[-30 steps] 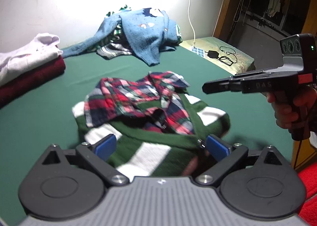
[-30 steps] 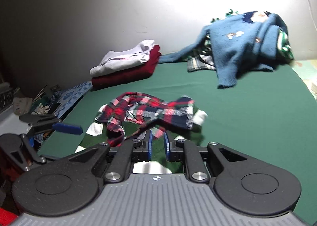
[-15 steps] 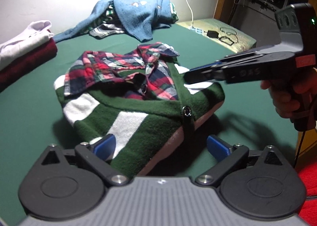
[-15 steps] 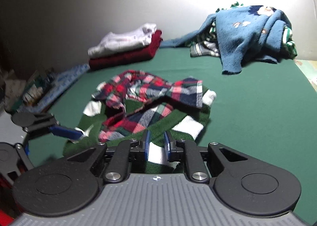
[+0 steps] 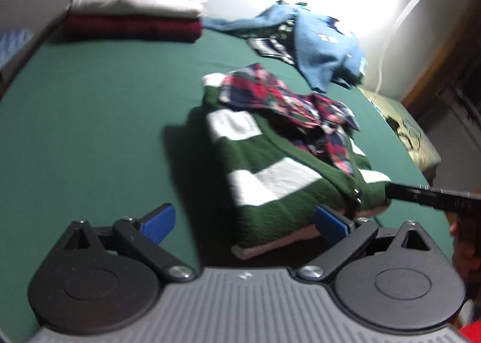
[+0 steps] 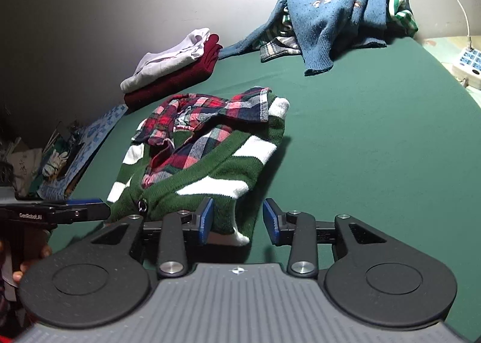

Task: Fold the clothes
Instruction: 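Grasp the striped cardigan bundle edge with the right gripper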

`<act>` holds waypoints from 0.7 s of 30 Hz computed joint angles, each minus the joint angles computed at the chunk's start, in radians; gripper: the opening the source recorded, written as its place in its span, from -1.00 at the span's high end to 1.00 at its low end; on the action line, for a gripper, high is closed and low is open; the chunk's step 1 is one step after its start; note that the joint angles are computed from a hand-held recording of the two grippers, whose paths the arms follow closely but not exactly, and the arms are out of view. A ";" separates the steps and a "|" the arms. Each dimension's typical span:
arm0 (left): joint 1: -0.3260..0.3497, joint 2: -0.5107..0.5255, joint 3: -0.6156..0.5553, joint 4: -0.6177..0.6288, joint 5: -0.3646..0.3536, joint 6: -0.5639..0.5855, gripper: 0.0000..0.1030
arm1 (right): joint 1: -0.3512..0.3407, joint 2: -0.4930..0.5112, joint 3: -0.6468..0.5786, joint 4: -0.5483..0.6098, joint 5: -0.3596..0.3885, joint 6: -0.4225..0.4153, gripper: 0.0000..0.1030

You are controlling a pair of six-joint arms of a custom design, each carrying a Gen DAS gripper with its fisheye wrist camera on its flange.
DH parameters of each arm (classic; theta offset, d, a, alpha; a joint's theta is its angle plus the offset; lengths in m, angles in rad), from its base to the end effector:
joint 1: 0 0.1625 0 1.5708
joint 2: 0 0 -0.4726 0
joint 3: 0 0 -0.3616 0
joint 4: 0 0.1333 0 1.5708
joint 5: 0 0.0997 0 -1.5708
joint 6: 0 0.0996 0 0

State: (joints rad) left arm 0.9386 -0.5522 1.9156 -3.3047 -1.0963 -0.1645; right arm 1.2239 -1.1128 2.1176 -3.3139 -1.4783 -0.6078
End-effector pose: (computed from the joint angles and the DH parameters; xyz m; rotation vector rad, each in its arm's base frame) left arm -0.2114 -0.5912 0.0101 0.5169 2.7087 -0.7342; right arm -0.0507 -0.5594 0.2749 0.4008 -2.6817 0.9893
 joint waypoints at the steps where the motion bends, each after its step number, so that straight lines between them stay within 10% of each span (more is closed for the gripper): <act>1: 0.004 0.002 -0.005 0.006 0.002 -0.023 -0.89 | 0.002 0.005 -0.010 0.013 -0.002 0.005 0.24; 17: 0.025 0.083 -0.218 0.066 0.081 0.049 -0.87 | 0.019 0.154 -0.290 0.098 0.025 0.171 0.06; 21: 0.050 0.089 -0.275 0.138 -0.002 0.062 -0.10 | 0.024 0.165 -0.304 0.109 0.065 0.172 0.60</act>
